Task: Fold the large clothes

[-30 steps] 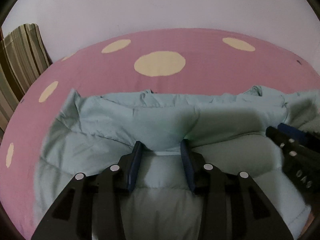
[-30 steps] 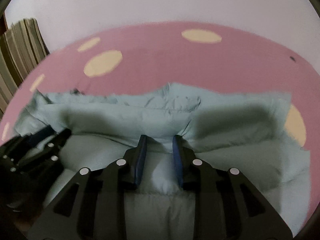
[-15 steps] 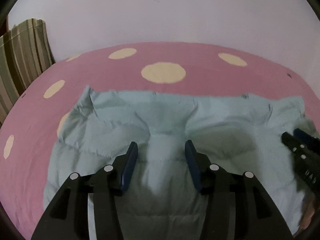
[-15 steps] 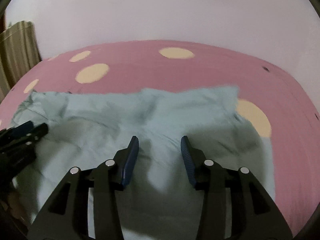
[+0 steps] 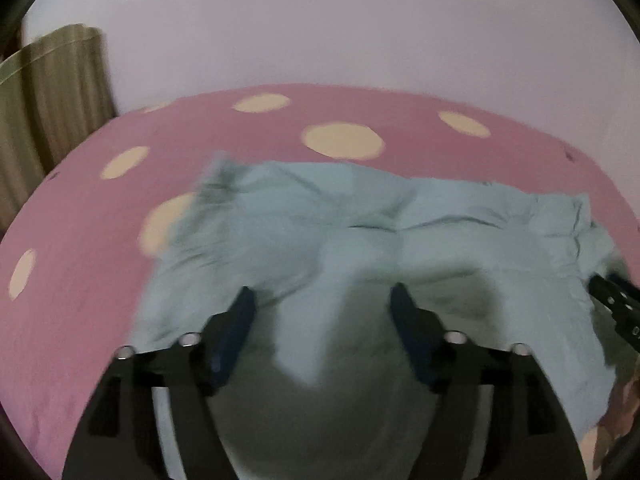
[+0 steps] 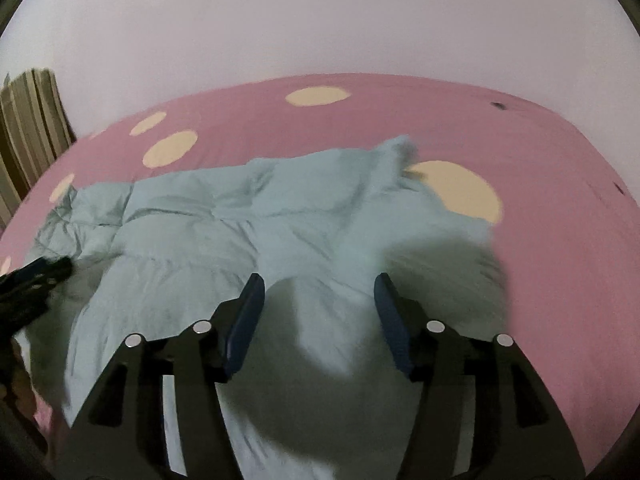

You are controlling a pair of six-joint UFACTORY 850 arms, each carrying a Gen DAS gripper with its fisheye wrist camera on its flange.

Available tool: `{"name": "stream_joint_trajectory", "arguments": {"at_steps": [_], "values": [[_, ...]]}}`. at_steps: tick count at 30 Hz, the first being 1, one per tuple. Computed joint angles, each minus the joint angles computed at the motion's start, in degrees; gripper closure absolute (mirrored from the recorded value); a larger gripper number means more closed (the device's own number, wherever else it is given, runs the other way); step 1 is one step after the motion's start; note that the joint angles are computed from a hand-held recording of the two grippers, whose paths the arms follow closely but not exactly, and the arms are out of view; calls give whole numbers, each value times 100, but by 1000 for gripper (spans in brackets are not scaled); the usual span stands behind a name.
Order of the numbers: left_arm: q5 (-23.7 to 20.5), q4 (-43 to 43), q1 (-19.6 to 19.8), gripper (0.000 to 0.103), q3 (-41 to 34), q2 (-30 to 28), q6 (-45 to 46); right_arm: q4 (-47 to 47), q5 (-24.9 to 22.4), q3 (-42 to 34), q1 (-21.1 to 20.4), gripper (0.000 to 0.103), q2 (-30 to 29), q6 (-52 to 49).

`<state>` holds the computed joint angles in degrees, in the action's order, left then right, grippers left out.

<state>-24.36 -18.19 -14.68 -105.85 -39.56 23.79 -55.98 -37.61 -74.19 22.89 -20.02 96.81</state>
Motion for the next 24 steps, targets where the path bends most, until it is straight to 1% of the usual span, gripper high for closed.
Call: {"name": "stream_joint_trajectory", "arguments": {"at_steps": [2, 3, 4, 6, 8, 10, 11, 13, 16, 17, 18, 19, 20, 21, 22, 24], "values": [[133, -21, 175, 29, 386, 295, -145, 18, -114, 278, 51, 44, 249, 125], [164, 8, 251, 28, 529, 398, -256, 36, -155, 446, 75, 40, 386, 198], [224, 20, 345, 28, 710, 519, -380, 51, -199, 576, 99, 38, 489, 261], [247, 157, 470, 25, 916, 644, -644, 115, -313, 765, 151, 29, 635, 308], [202, 262, 578, 25, 1052, 687, -823, 210, -448, 877, 179, 27, 696, 302], [1, 477, 626, 24, 1013, 585, -1054, 297, -351, 984, 152, 26, 739, 381], [-110, 315, 651, 24, 973, 539, -930, 388, -154, 1067, 95, 25, 776, 441], [-342, -69, 685, 24, 784, 375, -682, 517, 69, 1111, 16, 25, 769, 435], [-519, -363, 702, 26, 533, 178, -446, 679, 273, 1125, -68, 25, 736, 371], [-560, -517, 715, 37, 507, 143, -304, 723, 340, 1124, -91, 29, 723, 368], [-724, -795, 740, 50, 396, 47, -74, 789, 504, 1154, -132, 36, 723, 367], [-891, -1011, 755, 54, 288, -44, 34, 820, 587, 1160, -148, 39, 718, 374], [-925, -1093, 762, 61, 272, -65, 77, 821, 667, 1188, -159, 47, 730, 411], [-906, -1131, 743, 69, 286, -57, 159, 813, 749, 1196, -157, 55, 732, 432], [-836, -1061, 703, 71, 334, -19, 215, 820, 782, 1187, -147, 58, 729, 416], [-667, -905, 644, 82, 443, 63, 267, 763, 717, 1141, -85, 71, 714, 418]]}}
